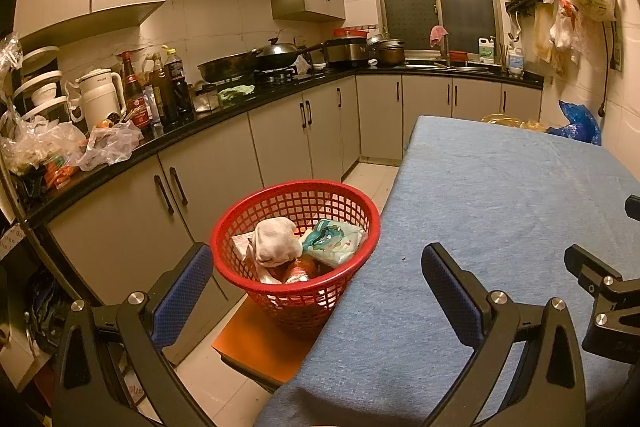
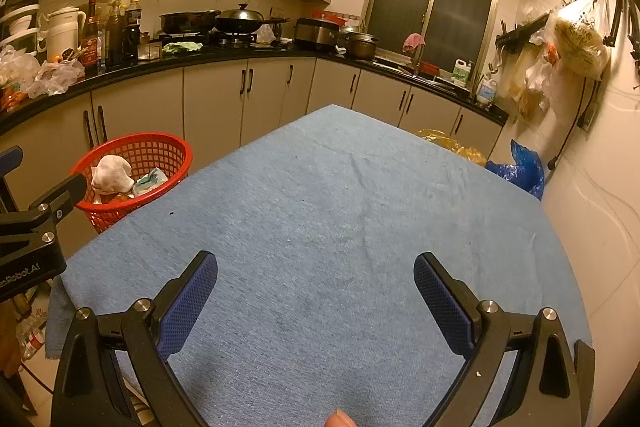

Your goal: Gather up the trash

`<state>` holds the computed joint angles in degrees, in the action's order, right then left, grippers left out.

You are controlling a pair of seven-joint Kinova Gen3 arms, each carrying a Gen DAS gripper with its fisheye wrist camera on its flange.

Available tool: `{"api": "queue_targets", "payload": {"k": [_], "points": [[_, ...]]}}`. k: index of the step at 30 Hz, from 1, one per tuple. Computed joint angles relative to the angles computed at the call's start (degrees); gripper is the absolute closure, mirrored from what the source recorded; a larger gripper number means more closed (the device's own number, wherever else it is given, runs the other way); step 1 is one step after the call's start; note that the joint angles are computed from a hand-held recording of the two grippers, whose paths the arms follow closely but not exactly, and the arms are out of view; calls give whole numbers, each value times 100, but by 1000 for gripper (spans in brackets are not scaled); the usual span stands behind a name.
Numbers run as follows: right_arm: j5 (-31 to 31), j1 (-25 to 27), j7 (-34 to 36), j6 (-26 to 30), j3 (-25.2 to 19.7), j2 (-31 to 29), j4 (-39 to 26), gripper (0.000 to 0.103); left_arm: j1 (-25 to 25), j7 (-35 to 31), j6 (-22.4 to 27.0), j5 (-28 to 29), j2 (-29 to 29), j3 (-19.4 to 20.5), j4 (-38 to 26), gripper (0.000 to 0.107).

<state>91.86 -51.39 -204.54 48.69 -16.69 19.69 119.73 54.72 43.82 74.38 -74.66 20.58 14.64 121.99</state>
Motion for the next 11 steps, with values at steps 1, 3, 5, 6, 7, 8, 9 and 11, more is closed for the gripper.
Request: {"api": "queue_targets", "payload": {"k": [1,3,5,6,7,8,9,11], "points": [[3,7,-13,-5,1,-2,8,3,2,-13,-6,-16,9,3,-15,4],[20,36,-46,-30,6,-20,35,3,-23,-77,-43,-43,5,-3,-47,4],[45,59,-136,-22,7,-23,77,3,-52,-149,-108,-73,-13,-4,-71,4],[28,70,-147,-19,4,-27,75,3,-64,-167,-140,-93,-17,-7,-94,4],[27,122,-195,-67,16,-48,105,3,-90,-202,-194,-116,-35,-11,-122,4],[17,171,-225,-110,25,-65,120,3,-126,-257,-280,-150,-66,-11,-153,4],[-8,264,-266,-202,49,-102,144,3,-152,-288,-362,-202,-85,-12,-164,4],[-189,411,-166,-261,117,-132,119,3,-290,-588,-660,-269,-102,-9,-344,4]]}}
